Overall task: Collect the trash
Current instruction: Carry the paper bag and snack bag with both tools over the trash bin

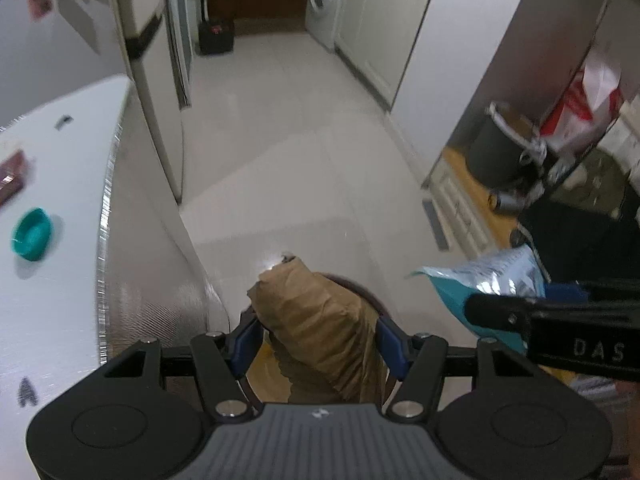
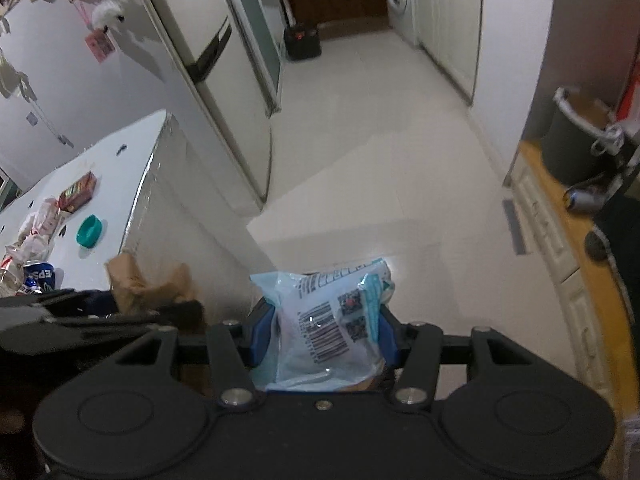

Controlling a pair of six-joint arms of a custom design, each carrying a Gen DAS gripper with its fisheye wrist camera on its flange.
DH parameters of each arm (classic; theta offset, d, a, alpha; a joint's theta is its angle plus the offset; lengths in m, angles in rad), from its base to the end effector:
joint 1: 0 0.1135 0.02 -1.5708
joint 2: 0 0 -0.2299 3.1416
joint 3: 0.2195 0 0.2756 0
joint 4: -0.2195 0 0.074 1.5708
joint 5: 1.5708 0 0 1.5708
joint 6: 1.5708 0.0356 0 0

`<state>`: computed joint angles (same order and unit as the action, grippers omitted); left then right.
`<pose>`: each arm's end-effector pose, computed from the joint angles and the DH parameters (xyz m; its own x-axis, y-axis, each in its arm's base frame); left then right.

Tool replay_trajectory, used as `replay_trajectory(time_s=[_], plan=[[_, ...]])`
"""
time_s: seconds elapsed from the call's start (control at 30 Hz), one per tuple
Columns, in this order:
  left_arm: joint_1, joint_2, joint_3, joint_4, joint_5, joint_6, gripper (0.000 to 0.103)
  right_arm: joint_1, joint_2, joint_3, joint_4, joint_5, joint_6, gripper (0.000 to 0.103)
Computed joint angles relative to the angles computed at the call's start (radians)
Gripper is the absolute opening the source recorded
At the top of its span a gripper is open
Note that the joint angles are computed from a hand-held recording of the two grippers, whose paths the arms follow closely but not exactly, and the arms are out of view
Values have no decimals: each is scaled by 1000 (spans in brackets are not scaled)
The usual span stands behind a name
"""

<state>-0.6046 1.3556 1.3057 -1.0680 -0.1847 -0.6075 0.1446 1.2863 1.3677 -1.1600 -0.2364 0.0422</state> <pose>0.2425 -0.1596 0.2866 -0.8886 -0.0680 -0.4535 -0.0178 0.9933 -0.1142 0.2660 0.0472 0.3201 -0.8819 -0.0870 -0.4634 -0.2126 0.9506 0.2262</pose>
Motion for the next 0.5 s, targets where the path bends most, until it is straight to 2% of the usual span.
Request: replay_trajectory(time_s=[0.3,0.5], plan=[[94,125,-78,118,81,83,63,43,204,-42,136,-17,37,54],[126,197,-93,165,116,92,63,51,316,-49,191,1,42,54]])
